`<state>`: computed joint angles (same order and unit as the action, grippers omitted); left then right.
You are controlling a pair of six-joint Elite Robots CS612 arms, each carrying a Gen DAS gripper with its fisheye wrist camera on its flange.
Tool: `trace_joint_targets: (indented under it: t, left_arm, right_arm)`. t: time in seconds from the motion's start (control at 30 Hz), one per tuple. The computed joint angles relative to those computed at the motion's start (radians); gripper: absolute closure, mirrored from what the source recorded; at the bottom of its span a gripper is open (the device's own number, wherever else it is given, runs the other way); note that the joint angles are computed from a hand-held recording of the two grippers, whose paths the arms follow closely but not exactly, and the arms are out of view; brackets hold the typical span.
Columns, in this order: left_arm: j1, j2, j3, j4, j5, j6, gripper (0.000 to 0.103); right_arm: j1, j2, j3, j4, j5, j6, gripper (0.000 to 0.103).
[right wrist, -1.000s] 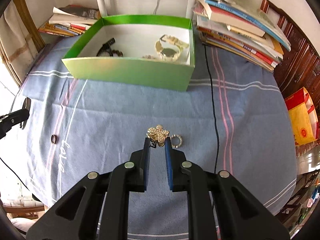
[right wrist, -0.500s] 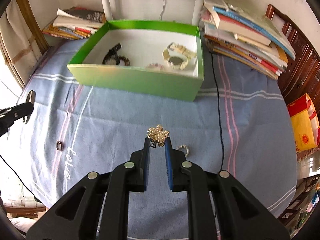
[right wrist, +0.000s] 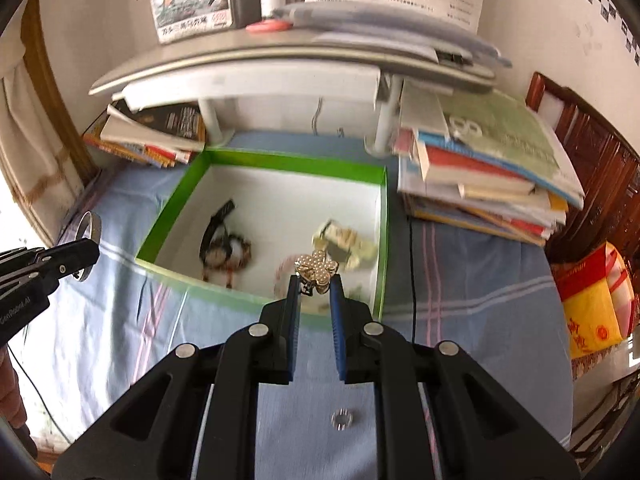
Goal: Organize jewelry
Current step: 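Carry the charm and hoop over the green box and open both grippers, then withdraw both grippers from the box toward the two remaining rings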
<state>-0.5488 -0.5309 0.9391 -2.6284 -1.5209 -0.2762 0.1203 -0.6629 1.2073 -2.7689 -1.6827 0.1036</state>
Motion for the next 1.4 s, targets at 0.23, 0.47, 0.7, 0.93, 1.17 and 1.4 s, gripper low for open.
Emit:
trace_joint_targets:
  t: [0.23, 0.47, 0.7, 0.93, 1.17, 1.4]
  left_arm:
    - [0.005, 0.101, -0.199, 0.094, -0.013, 0.007, 0.099]
    - [0.014, 0.258, -0.487, 0.312, -0.054, 0.020, 0.099]
    - [0.011, 0.411, -0.761, 0.519, -0.092, 0.047, 0.097]
    - [0.004, 0.395, -0.722, 0.495, -0.070, 0.056, 0.067]
    - [0.004, 0.219, -0.377, 0.294, -0.037, 0.048, 0.056]
    - [0.009, 0.056, -0.036, 0.187, -0.007, 0.029, 0.049]
  right_arm:
    - [-0.011, 0.062, -0.106, 0.042, 0.025, -0.008, 0.088]
    - [-0.021, 0.154, -0.243, 0.181, 0.069, 0.011, 0.088]
    - [-0.020, 0.195, -0.295, 0.264, 0.101, 0.015, 0.088]
    - [-0.021, 0.167, -0.245, 0.221, 0.068, 0.027, 0.048]
    - [-0.037, 0.070, -0.077, 0.144, 0.051, 0.071, 0.048]
    - [-0.055, 0.014, 0.068, 0.182, 0.047, 0.084, 0.052]
